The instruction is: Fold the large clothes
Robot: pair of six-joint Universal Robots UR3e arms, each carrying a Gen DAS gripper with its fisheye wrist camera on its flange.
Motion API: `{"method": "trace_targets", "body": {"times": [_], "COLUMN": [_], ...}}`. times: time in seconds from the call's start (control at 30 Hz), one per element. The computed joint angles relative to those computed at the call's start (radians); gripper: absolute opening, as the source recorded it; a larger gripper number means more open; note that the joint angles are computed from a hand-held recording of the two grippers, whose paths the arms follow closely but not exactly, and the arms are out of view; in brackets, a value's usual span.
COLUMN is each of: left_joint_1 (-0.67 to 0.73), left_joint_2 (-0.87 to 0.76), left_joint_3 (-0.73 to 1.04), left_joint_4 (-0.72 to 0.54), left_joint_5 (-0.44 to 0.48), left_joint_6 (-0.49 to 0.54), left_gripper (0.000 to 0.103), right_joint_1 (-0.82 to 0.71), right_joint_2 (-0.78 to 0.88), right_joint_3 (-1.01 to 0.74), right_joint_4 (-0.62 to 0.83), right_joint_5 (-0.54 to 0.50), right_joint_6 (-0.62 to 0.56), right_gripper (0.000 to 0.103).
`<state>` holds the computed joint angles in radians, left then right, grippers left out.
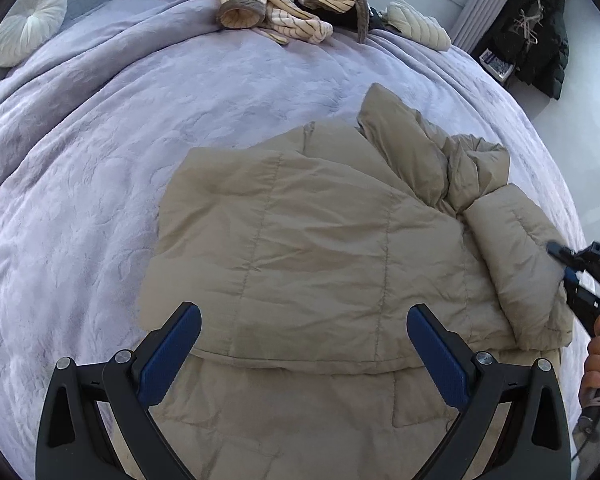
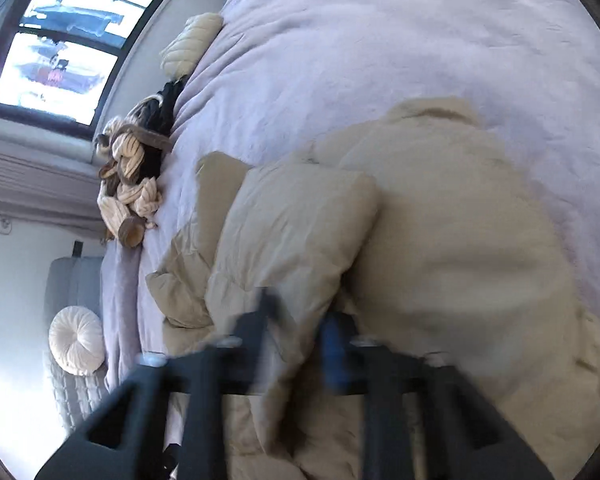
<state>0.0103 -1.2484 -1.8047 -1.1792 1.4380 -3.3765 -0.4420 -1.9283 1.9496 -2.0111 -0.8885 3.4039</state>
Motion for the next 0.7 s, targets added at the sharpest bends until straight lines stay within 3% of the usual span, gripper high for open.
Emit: {"method": "trace_targets", "body": {"times": [0.07,0.17,0.43,0.47,0.53,0.6,0.7], "left_joint_1": [0.042,0.159,0.389,0.399,0.404,0.397,0.345], "left_joint_2": [0.017,0.063,0.145,0.139,0.129,0.105,0.051], "left_joint_3": [-0.006,-0.025,-0.061,-0.063,-0.072,-0.08,-0.084], "left_joint_4": [-0.008,-0.039,-0.128,-0.143,-0.162,-0.173,-0.144], "left_joint_5": [-0.028,-0.133,-0.36,-0.397,-0.455,-0.515,-0.556], "left_joint_6": [0.025,0.07,0.17,0.182,0.195,0.195,0.159], "left_gripper": [0.103,0.103,0.103,0.103,0.103,0.103,0.103], "right_joint_1": [0.091,0.226,0.578,0.608,0.633,0.632,0.56], "right_joint_2": [0.05,0.101,0.242,0.275,0.279,0.264,0.178], "right_joint_3": [-0.044,-0.127,-0.239,-0.269,-0.264,-0.254,-0.226], "right_joint_4": [-0.084,-0.1,-0.052,-0.037,-0.015,-0.002,0.085], "right_joint_5": [0.01,0.014,-0.202,-0.229,-0.267,-0.276,-0.254], "right_joint_6": [-0.015,-0.094,-0.209,-0.208,-0.214,-0.218,-0.279], "right_gripper": [0.013,0.013,0.015,0.018,0.047,0.064,0.064]}}
